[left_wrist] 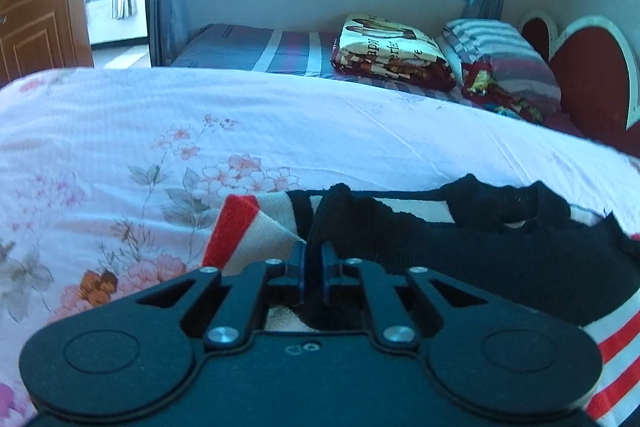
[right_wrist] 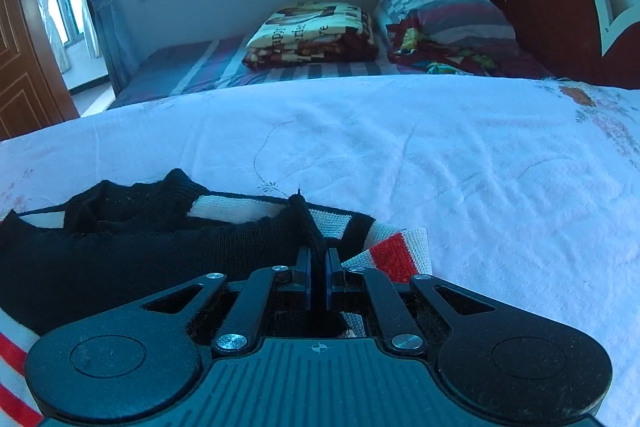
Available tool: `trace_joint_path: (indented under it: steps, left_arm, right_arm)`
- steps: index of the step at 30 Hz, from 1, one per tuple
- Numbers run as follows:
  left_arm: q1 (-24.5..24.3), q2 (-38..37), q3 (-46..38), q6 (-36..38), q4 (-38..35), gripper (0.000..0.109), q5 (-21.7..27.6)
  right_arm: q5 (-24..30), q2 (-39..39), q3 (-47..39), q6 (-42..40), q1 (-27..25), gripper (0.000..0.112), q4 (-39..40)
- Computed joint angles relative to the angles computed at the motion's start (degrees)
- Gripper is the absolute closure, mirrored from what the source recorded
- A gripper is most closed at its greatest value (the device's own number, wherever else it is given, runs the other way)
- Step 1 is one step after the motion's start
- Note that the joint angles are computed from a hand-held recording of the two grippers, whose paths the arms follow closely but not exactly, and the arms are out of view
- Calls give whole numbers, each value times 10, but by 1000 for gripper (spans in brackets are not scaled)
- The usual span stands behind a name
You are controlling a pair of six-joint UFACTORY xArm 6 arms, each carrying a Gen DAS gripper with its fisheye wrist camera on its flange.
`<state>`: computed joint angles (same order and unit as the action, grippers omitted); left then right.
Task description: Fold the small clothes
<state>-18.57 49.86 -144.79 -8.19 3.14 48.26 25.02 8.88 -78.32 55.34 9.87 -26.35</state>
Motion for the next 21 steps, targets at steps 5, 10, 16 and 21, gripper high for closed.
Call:
trace_joint_path:
  steps: [5,10,16,21]
  left_arm:
    - [7,-74,101,-12,-15,67,-35]
    - [-5,-160,224,54,-75,66,-76]
    - [-37,-191,281,88,-93,64,-85]
    - [-33,-200,321,58,-89,64,-89]
  right_arm:
    - [-11,-40,19,32,5,108,-33]
    - [-24,-49,21,51,33,29,-65]
    - [-17,-24,-2,-3,81,45,-24]
    - [11,-14,6,-22,93,61,-18]
